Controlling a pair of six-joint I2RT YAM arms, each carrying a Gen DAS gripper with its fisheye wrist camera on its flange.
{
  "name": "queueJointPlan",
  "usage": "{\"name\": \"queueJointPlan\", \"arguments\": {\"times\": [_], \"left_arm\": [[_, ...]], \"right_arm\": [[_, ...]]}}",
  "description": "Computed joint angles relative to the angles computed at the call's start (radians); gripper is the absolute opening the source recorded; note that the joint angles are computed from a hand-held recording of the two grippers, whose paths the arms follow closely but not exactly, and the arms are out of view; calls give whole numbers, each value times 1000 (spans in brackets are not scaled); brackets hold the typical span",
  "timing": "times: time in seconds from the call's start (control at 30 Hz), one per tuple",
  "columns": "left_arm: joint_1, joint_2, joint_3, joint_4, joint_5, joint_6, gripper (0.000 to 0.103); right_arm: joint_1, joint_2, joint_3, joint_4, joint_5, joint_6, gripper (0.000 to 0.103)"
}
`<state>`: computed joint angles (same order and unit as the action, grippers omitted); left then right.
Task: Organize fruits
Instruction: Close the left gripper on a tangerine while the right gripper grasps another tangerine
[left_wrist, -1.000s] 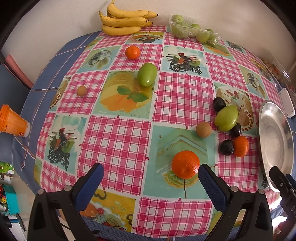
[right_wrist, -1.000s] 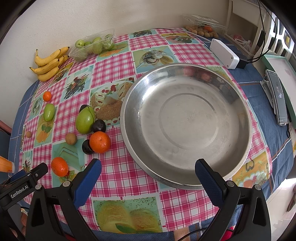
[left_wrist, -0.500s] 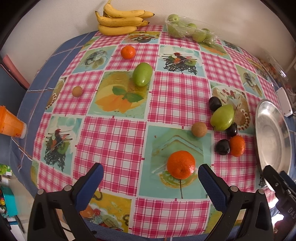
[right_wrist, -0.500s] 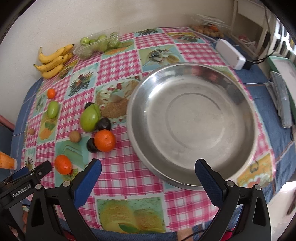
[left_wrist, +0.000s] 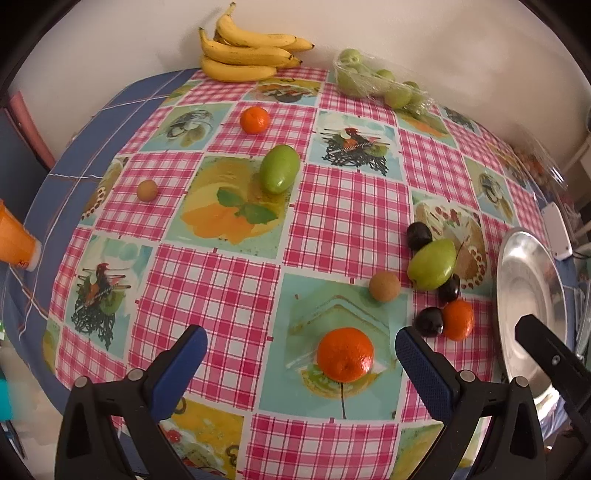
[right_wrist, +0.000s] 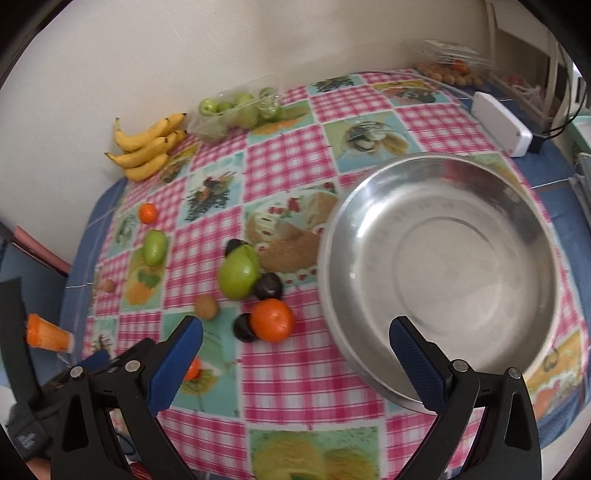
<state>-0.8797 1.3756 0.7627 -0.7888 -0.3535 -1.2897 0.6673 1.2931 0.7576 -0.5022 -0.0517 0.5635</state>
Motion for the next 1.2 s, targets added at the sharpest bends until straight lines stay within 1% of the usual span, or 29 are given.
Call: {"name": "queueJointPlan", "arguments": {"times": [0.13, 0.27, 0.4, 0.5, 0.53, 0.57, 0.6, 0.63, 0.7, 0.73, 0.77, 0.8, 0.83, 0.9, 0.93, 1.0, 1.07, 1.1, 1.17, 1.2], "left_arm": [[-18, 16, 1, 14, -14, -17, 103], [-6, 18, -12, 64, 26, 25, 103], [-7, 31, -14, 100, 58, 49, 103], [-4, 52, -5, 98, 73, 47, 100], [-2, 55, -8, 101, 81, 45, 99], [2, 58, -13, 109, 90, 44, 94], [7, 60, -18, 114, 102, 42, 90], [12, 63, -22, 120, 115, 40, 89], [16, 61, -33, 132, 129, 34, 89], [18, 59, -36, 136, 132, 34, 89], [17, 57, -39, 142, 136, 34, 87], [18, 55, -43, 150, 140, 35, 82], [21, 54, -45, 154, 147, 38, 80], [25, 55, -52, 169, 164, 37, 78], [27, 56, -54, 173, 168, 37, 76], [29, 57, -55, 180, 173, 40, 67], [31, 56, -57, 183, 179, 42, 64], [33, 55, -58, 186, 182, 43, 58], [35, 54, -60, 189, 188, 44, 53], [36, 55, -60, 189, 190, 41, 52]], "right_arm": [[2, 7, 1, 25, -11, 4, 101], [-3, 14, 1, 41, -24, 10, 101], [3, 36, -3, 73, -69, 25, 101], [29, 70, 13, 73, -47, 31, 100], [36, 85, 19, 74, -44, 34, 98], [39, 96, 22, 74, -43, 36, 96], [42, 114, 30, 72, -42, 36, 87], [48, 135, 40, 69, -41, 39, 79], [55, 164, 52, 64, -35, 44, 72], [59, 176, 55, 63, -30, 46, 71], [63, 191, 61, 62, -22, 48, 71], [65, 204, 66, 61, -19, 51, 67], [64, 212, 68, 61, -20, 52, 59], [62, 229, 73, 57, -19, 55, 55], [59, 234, 74, 55, -18, 58, 54], [55, 245, 77, 53, -16, 60, 52], [48, 254, 80, 51, -17, 63, 50], [43, 258, 80, 54, -19, 64, 48], [42, 264, 85, 52, -25, 66, 45], [41, 267, 85, 53, -28, 64, 43]]}}
